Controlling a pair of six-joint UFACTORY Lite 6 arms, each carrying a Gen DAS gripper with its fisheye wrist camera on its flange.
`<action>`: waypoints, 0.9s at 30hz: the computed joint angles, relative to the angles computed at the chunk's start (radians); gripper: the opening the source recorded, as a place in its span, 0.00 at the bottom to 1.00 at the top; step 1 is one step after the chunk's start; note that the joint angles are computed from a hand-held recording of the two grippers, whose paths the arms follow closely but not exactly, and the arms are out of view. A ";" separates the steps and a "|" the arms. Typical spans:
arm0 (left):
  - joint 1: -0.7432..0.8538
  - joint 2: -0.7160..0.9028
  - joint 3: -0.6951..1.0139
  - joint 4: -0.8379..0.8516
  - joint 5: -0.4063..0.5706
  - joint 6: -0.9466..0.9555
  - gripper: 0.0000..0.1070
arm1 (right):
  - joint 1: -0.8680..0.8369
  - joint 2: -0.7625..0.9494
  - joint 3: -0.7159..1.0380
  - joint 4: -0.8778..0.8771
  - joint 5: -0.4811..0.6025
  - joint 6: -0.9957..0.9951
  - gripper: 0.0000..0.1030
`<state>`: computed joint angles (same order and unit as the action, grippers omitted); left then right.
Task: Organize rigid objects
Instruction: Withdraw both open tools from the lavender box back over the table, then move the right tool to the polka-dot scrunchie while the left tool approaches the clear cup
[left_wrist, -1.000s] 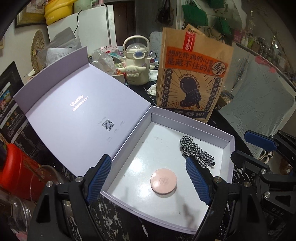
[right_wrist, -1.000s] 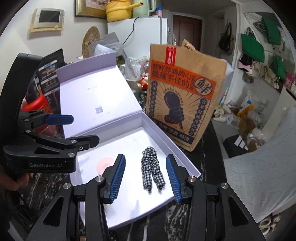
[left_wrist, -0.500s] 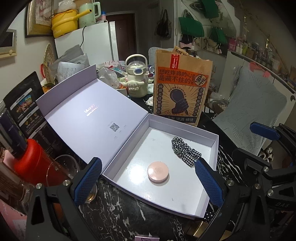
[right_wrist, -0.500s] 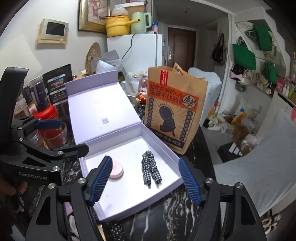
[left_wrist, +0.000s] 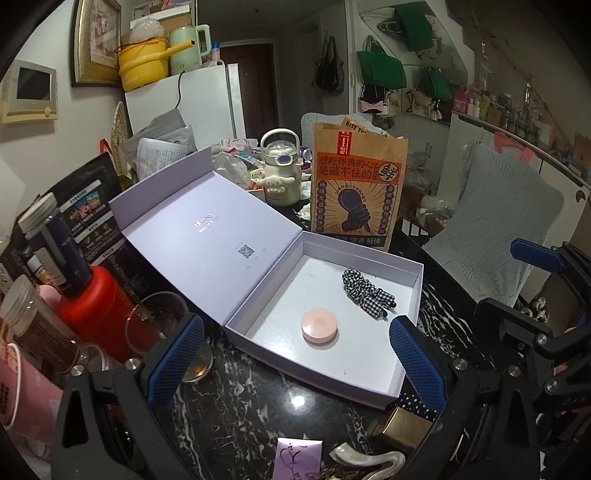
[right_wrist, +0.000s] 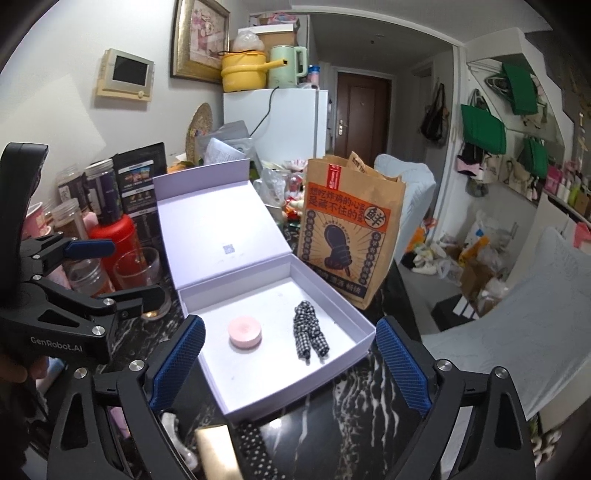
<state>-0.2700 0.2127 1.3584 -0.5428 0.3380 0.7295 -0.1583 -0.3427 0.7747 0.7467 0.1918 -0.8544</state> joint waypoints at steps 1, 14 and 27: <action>0.004 -0.020 -0.021 -0.010 -0.006 0.014 0.96 | 0.000 -0.015 -0.012 -0.003 0.003 0.005 0.92; 0.075 -0.264 -0.280 -0.174 0.013 0.211 0.96 | 0.127 -0.281 -0.205 -0.506 0.009 0.548 0.92; 0.103 -0.385 -0.525 -0.341 -0.004 0.395 0.96 | 0.181 -0.439 -0.401 -0.586 0.009 0.675 0.92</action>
<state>-0.1670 -0.1725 0.8339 -0.8838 0.3340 1.1240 0.0231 -0.7813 0.3738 0.1609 0.2005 -0.1794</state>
